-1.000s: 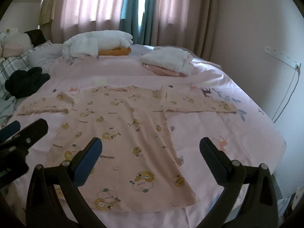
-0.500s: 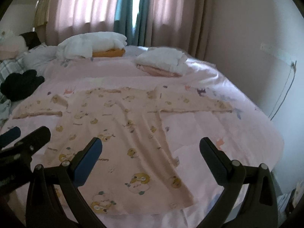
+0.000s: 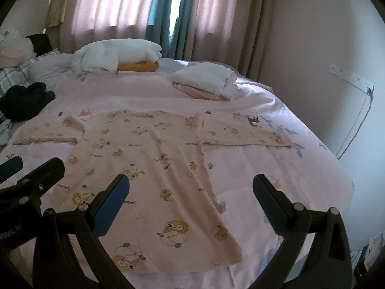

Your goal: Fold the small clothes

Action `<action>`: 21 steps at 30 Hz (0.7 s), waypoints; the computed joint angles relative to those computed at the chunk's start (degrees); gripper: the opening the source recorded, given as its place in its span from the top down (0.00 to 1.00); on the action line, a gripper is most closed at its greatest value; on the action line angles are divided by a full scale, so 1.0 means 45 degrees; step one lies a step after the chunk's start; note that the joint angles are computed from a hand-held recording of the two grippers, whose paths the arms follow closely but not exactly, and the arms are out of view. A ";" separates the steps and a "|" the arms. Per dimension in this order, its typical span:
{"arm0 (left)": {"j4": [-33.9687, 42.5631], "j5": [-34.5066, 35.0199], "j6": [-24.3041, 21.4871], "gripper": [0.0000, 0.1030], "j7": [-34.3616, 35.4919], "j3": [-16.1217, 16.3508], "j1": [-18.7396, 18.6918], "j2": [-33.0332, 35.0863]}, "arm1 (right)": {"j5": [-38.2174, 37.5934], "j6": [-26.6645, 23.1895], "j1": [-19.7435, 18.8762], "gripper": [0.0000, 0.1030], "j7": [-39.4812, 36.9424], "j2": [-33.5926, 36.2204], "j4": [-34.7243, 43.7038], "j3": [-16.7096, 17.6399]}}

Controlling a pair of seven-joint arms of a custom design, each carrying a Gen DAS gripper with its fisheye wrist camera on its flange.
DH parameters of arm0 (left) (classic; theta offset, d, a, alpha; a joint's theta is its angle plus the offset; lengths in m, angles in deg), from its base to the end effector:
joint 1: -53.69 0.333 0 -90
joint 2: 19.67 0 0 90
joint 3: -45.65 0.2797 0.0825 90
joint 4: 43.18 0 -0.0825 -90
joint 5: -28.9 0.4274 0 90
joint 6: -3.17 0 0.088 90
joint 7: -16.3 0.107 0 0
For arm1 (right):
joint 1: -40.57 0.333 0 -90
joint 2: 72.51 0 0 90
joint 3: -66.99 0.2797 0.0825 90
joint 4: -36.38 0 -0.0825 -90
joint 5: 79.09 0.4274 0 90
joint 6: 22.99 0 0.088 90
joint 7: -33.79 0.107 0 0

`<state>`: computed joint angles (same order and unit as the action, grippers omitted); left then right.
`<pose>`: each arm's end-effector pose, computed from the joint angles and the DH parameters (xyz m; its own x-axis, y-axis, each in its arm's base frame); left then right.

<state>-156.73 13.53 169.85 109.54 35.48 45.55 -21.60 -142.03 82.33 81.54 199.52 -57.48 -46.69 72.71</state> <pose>0.6106 -0.1863 0.5431 -0.2447 -0.9497 0.1957 -0.5986 -0.0108 -0.8010 0.5332 0.4502 0.5502 -0.3762 -0.8991 0.2237 -0.5415 0.0175 -0.8405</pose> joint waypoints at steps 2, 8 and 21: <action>0.0035 0.0742 -0.0024 0.00 -0.0581 -0.0004 0.0090 0.0052 | -0.0001 -0.0159 0.0031 0.00 -0.0079 0.0122 0.0139 -0.0010; 0.0308 0.0281 -0.0409 0.00 -0.0446 0.0093 0.0154 0.0221 | 0.0332 0.0473 -0.0171 0.00 0.0304 -0.0198 -0.0277 0.0008; 0.0463 0.1211 -0.0909 0.00 -0.1125 0.0142 0.0303 0.0268 | 0.0722 0.0555 -0.0389 0.00 0.0452 -0.0231 -0.0405 0.0101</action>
<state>-154.64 18.98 165.76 104.48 36.12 46.91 -20.40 -138.78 84.83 79.79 201.55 -58.52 -48.52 73.17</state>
